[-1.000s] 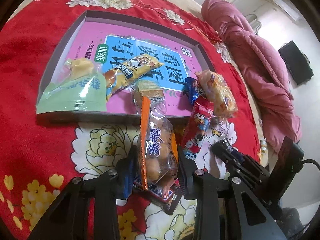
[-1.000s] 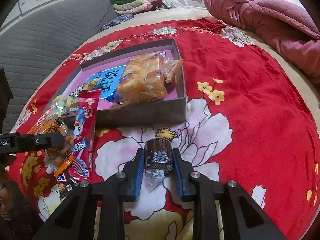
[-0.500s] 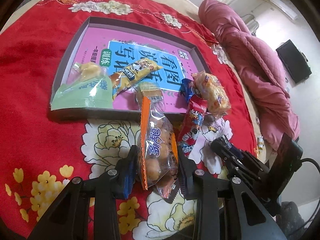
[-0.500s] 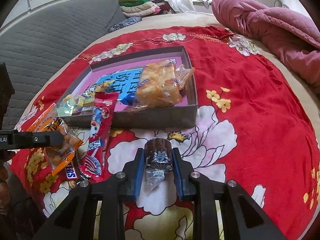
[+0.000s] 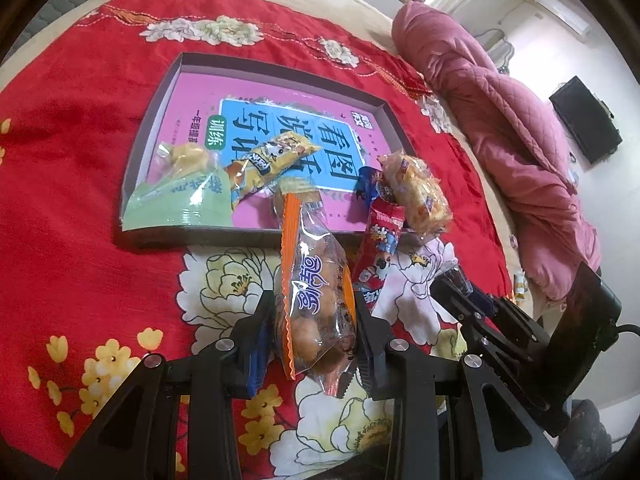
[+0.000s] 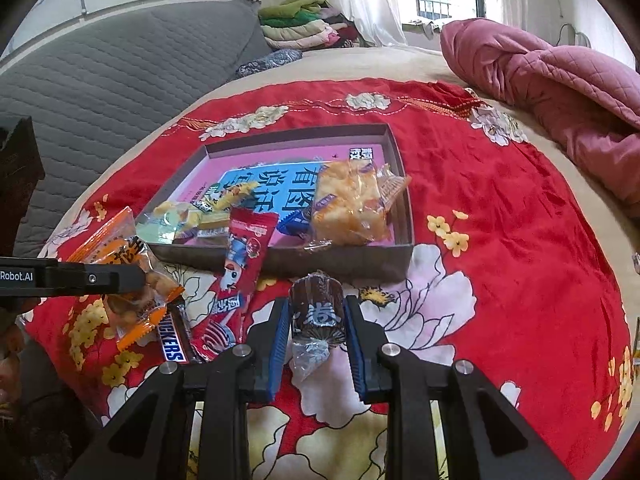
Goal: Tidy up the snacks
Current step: 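Lift and carry the chocolate cake over the tray with right tool while left carries orange bag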
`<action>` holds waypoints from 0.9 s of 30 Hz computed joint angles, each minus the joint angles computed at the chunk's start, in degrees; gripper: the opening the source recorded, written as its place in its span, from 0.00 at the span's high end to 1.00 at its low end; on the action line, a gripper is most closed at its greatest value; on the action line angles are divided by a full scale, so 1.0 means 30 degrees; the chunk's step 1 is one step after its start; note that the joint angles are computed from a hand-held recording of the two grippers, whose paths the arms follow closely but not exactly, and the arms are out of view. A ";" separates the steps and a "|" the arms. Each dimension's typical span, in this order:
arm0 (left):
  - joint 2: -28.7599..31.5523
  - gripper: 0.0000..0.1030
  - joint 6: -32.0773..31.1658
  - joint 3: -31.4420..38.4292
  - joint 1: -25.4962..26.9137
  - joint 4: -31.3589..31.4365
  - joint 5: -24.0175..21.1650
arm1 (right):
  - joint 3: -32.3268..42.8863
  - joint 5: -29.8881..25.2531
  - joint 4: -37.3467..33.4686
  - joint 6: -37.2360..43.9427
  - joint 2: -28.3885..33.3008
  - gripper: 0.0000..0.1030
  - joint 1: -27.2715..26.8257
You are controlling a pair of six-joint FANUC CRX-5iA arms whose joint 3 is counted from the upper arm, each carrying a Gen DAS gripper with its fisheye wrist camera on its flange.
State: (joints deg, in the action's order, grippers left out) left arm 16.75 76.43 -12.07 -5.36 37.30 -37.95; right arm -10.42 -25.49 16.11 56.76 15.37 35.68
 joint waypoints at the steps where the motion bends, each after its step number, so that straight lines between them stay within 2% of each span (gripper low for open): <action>1: -0.0045 0.64 -0.0016 -0.0048 0.0008 0.0024 0.0041 | -0.0032 0.0022 0.0063 -0.0062 -0.0035 0.73 0.0020; 27: -0.0897 0.64 -0.0086 -0.0658 0.0335 0.0372 0.1505 | -0.0230 0.0949 0.1890 -0.1376 -0.0430 0.73 0.0344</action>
